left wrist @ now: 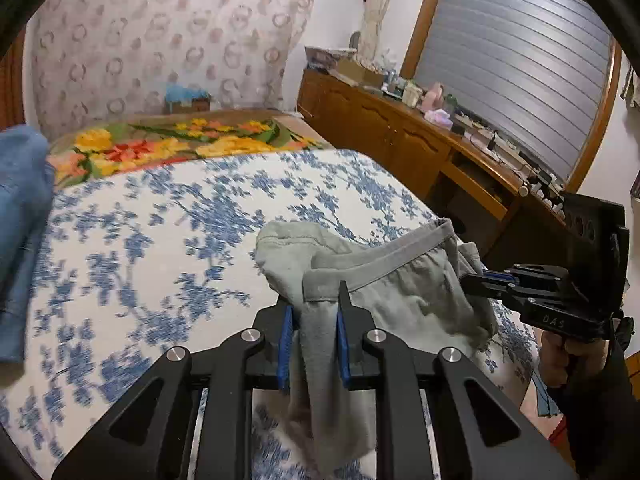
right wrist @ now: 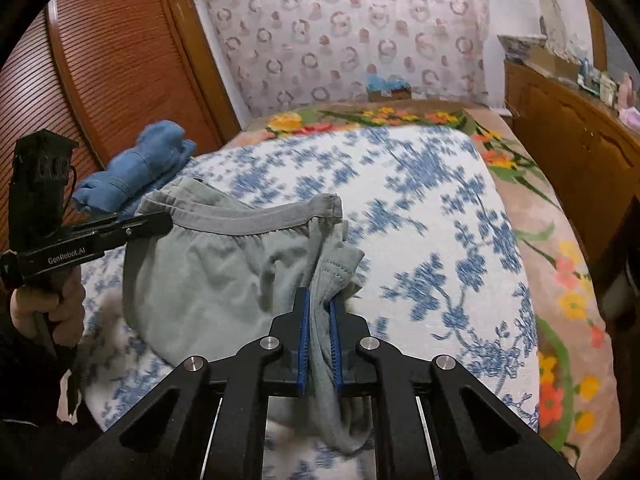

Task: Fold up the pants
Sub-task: 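Lift the grey-green pants by the leg end with both grippers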

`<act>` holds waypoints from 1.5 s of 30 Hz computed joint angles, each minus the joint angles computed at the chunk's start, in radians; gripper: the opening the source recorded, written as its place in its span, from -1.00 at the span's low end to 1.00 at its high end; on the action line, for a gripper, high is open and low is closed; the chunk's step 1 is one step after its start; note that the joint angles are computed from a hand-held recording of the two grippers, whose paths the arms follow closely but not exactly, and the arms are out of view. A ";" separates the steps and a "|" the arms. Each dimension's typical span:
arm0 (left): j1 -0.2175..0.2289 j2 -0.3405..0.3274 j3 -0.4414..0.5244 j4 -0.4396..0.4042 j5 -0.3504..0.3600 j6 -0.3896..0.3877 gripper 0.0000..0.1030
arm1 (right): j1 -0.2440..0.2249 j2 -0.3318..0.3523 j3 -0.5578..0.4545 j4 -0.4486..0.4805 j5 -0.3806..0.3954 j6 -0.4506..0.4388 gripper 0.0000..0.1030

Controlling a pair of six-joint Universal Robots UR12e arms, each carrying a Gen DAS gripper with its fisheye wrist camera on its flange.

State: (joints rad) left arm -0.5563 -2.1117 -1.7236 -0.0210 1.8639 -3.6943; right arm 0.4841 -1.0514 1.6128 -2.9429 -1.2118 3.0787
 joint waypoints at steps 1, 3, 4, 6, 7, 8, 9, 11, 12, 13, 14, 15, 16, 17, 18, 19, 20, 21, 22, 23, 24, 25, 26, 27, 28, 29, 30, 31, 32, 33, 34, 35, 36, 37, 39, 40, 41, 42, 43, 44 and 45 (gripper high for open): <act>-0.003 0.005 -0.005 0.004 0.011 -0.001 -0.62 | 0.002 -0.004 0.005 -0.008 0.004 -0.003 -0.82; -0.012 0.020 -0.025 0.022 0.036 -0.004 -0.62 | 0.007 -0.012 0.014 -0.025 0.015 -0.012 -0.82; -0.016 0.028 -0.035 0.030 0.049 -0.006 -0.62 | 0.010 -0.016 0.018 -0.033 0.018 -0.016 -0.83; -0.023 0.044 -0.057 0.047 0.073 -0.007 -0.62 | 0.015 -0.023 0.028 -0.049 0.029 -0.023 -0.83; -0.026 0.051 -0.066 0.052 0.084 -0.009 -0.62 | 0.018 -0.025 0.031 -0.055 0.035 -0.026 -0.83; -0.030 0.059 -0.077 0.058 0.095 -0.013 -0.62 | 0.021 -0.027 0.033 -0.059 0.040 -0.027 -0.83; -0.034 0.066 -0.088 0.065 0.105 -0.016 -0.62 | 0.024 -0.028 0.035 -0.059 0.047 -0.030 -0.83; -0.041 0.081 -0.110 0.076 0.126 -0.026 -0.62 | 0.030 -0.029 0.035 -0.055 0.056 -0.041 -0.83; -0.044 0.088 -0.120 0.082 0.136 -0.030 -0.62 | 0.035 -0.030 0.034 -0.053 0.059 -0.046 -0.83; -0.046 0.092 -0.127 0.086 0.145 -0.033 -0.62 | 0.039 -0.030 0.033 -0.053 0.064 -0.055 -0.83; -0.049 0.099 -0.137 0.090 0.156 -0.038 -0.62 | 0.041 -0.029 0.030 -0.052 0.067 -0.060 -0.83; -0.050 0.101 -0.143 0.092 0.163 -0.042 -0.62 | 0.045 -0.025 0.026 -0.053 0.070 -0.062 -0.83; -0.051 0.106 -0.151 0.092 0.171 -0.047 -0.62 | 0.048 -0.024 0.024 -0.055 0.076 -0.063 -0.83; -0.053 0.111 -0.159 0.090 0.180 -0.051 -0.62 | 0.050 -0.023 0.022 -0.058 0.081 -0.062 -0.83; -0.055 0.116 -0.165 0.087 0.188 -0.055 -0.62 | 0.052 -0.019 0.019 -0.058 0.087 -0.062 -0.83; -0.057 0.119 -0.168 0.084 0.195 -0.059 -0.62 | 0.054 -0.015 0.014 -0.057 0.091 -0.064 -0.83; -0.059 0.122 -0.174 0.083 0.202 -0.062 -0.62 | 0.055 -0.009 0.008 -0.055 0.094 -0.068 -0.83; -0.060 0.125 -0.177 0.081 0.208 -0.065 -0.62 | 0.055 -0.003 0.002 -0.053 0.098 -0.073 -0.83; -0.061 0.128 -0.182 0.083 0.217 -0.070 -0.62 | 0.056 0.000 -0.001 -0.051 0.101 -0.077 -0.83; -0.061 0.130 -0.184 0.084 0.221 -0.072 -0.62 | 0.057 0.003 -0.005 -0.049 0.104 -0.081 -0.83; -0.062 0.133 -0.187 0.086 0.227 -0.076 -0.62 | 0.057 0.008 -0.011 -0.048 0.107 -0.083 -0.83; -0.062 0.135 -0.190 0.087 0.232 -0.078 -0.62 | 0.058 0.010 -0.015 -0.048 0.109 -0.085 -0.83; -0.063 0.138 -0.192 0.090 0.237 -0.076 -0.62 | 0.060 0.014 -0.020 -0.049 0.109 -0.085 -0.83; -0.063 0.139 -0.193 0.092 0.243 -0.074 -0.62 | 0.061 0.016 -0.024 -0.052 0.110 -0.086 -0.83; -0.064 0.141 -0.193 0.095 0.248 -0.069 -0.62 | 0.062 0.017 -0.027 -0.055 0.109 -0.088 -0.83; -0.067 0.141 -0.191 0.096 0.254 -0.067 -0.62 | 0.062 0.016 -0.026 -0.061 0.108 -0.090 -0.83; -0.068 0.142 -0.190 0.099 0.260 -0.062 -0.62 | 0.063 0.015 -0.025 -0.068 0.107 -0.092 -0.83; -0.070 0.143 -0.189 0.101 0.267 -0.059 -0.62 | 0.063 0.016 -0.027 -0.072 0.106 -0.093 -0.83; -0.070 0.144 -0.189 0.105 0.271 -0.053 -0.62 | 0.063 0.017 -0.028 -0.076 0.107 -0.093 -0.83; -0.069 0.145 -0.191 0.109 0.272 -0.049 -0.62 | 0.062 0.017 -0.028 -0.079 0.108 -0.096 -0.83; -0.068 0.145 -0.189 0.111 0.275 -0.045 -0.62 | 0.062 0.019 -0.030 -0.081 0.107 -0.098 -0.83; -0.068 0.144 -0.188 0.111 0.277 -0.042 -0.62 | 0.062 0.020 -0.032 -0.081 0.106 -0.099 -0.83; -0.066 0.145 -0.188 0.110 0.278 -0.038 -0.62 | 0.063 0.023 -0.035 -0.081 0.106 -0.099 -0.83; -0.066 0.145 -0.186 0.108 0.280 -0.036 -0.62 | 0.063 0.025 -0.038 -0.080 0.107 -0.097 -0.83; -0.065 0.144 -0.184 0.104 0.277 -0.037 -0.62 | 0.063 0.033 -0.049 -0.071 0.108 -0.097 -0.83; -0.062 0.143 -0.183 0.101 0.273 -0.038 -0.62 | 0.063 0.036 -0.054 -0.065 0.108 -0.099 -0.83; -0.058 0.142 -0.181 0.095 0.269 -0.036 -0.62 | 0.064 0.042 -0.062 -0.057 0.107 -0.102 -0.83; -0.055 0.141 -0.180 0.090 0.267 -0.035 -0.62 | 0.064 0.045 -0.068 -0.050 0.106 -0.104 -0.83; -0.051 0.141 -0.179 0.083 0.263 -0.035 -0.62 | 0.064 0.050 -0.076 -0.044 0.106 -0.107 -0.83; -0.047 0.140 -0.179 0.079 0.260 -0.036 -0.62 | 0.065 0.055 -0.084 -0.037 0.105 -0.107 -0.83; -0.043 0.140 -0.179 0.076 0.254 -0.040 -0.62 | 0.066 0.061 -0.095 -0.029 0.104 -0.106 -0.83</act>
